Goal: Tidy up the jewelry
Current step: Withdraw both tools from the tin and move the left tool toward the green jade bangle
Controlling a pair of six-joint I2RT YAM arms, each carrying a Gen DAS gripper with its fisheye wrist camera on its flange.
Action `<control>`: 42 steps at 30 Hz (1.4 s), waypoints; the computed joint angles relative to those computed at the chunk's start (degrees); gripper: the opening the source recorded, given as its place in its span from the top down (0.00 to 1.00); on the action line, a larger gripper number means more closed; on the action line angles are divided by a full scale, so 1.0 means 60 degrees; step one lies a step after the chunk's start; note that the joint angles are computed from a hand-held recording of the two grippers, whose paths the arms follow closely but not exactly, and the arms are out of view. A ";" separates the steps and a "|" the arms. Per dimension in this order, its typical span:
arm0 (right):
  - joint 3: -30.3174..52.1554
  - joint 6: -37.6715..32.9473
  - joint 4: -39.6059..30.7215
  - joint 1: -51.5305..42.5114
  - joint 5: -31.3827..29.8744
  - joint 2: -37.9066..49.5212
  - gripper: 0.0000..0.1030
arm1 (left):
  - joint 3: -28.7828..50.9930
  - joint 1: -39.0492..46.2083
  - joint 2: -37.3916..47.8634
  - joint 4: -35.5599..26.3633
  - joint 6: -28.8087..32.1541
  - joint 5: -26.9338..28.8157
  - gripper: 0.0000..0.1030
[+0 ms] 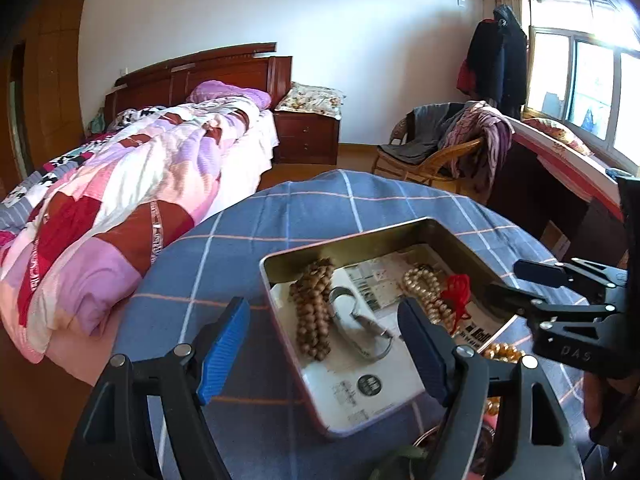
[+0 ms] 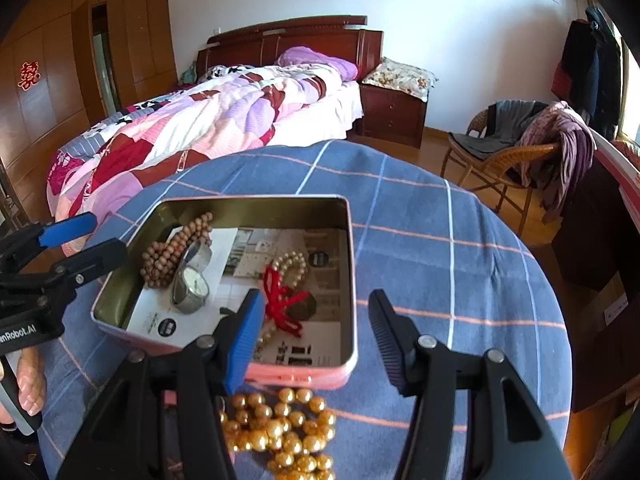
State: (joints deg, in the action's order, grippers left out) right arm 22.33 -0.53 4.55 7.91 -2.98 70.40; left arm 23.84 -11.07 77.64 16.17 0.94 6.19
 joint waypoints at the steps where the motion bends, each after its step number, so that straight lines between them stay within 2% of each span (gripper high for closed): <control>1: -0.0042 0.0010 -0.0063 0.0000 0.0022 -0.0100 0.44 | -0.0101 0.0033 -0.0100 -0.0011 0.0006 -0.0021 0.26; 8: -0.0428 0.0077 -0.0637 -0.0045 0.0194 -0.0930 0.44 | -0.1113 0.0071 -0.1302 -0.0227 0.0008 -0.0622 0.26; 15: -0.1062 0.0231 -0.1222 -0.0330 -0.0014 -0.2002 0.41 | -0.2219 -0.0111 -0.2787 -0.0971 0.0019 -0.1006 0.26; 25: -0.1389 0.0414 -0.1503 -0.0261 0.0044 -0.2477 0.38 | -0.2508 -0.0775 -0.2386 -0.1104 -0.0355 -0.1502 0.26; 30: -0.1678 0.0424 -0.1753 -0.0354 0.0051 -0.3056 0.32 | -0.2612 -0.0994 -0.2338 -0.1234 -0.0372 -0.1580 0.26; 34: -0.1762 0.0433 -0.1784 -0.0434 0.0005 -0.3094 0.32 | -0.2528 -0.1190 -0.1798 -0.1081 -0.0391 -0.1725 0.27; 35: -0.1776 0.0434 -0.1788 -0.0447 0.0006 -0.3084 0.32 | -0.2479 -0.1256 -0.1674 -0.1073 -0.0387 -0.1776 0.30; 37: -0.1822 0.0439 -0.1789 -0.0462 0.0010 -0.3083 0.32 | -0.2363 -0.1298 -0.1357 -0.1057 -0.0349 -0.1674 0.48; 41: -0.1852 0.0490 -0.1749 -0.0483 0.0023 -0.3005 0.32 | -0.2229 -0.1314 -0.1066 -0.1063 -0.0231 -0.1281 0.67; 42: -0.1869 0.0506 -0.1732 -0.0478 0.0027 -0.2999 0.32 | -0.2228 -0.1267 -0.1083 -0.1081 -0.0181 -0.1072 0.78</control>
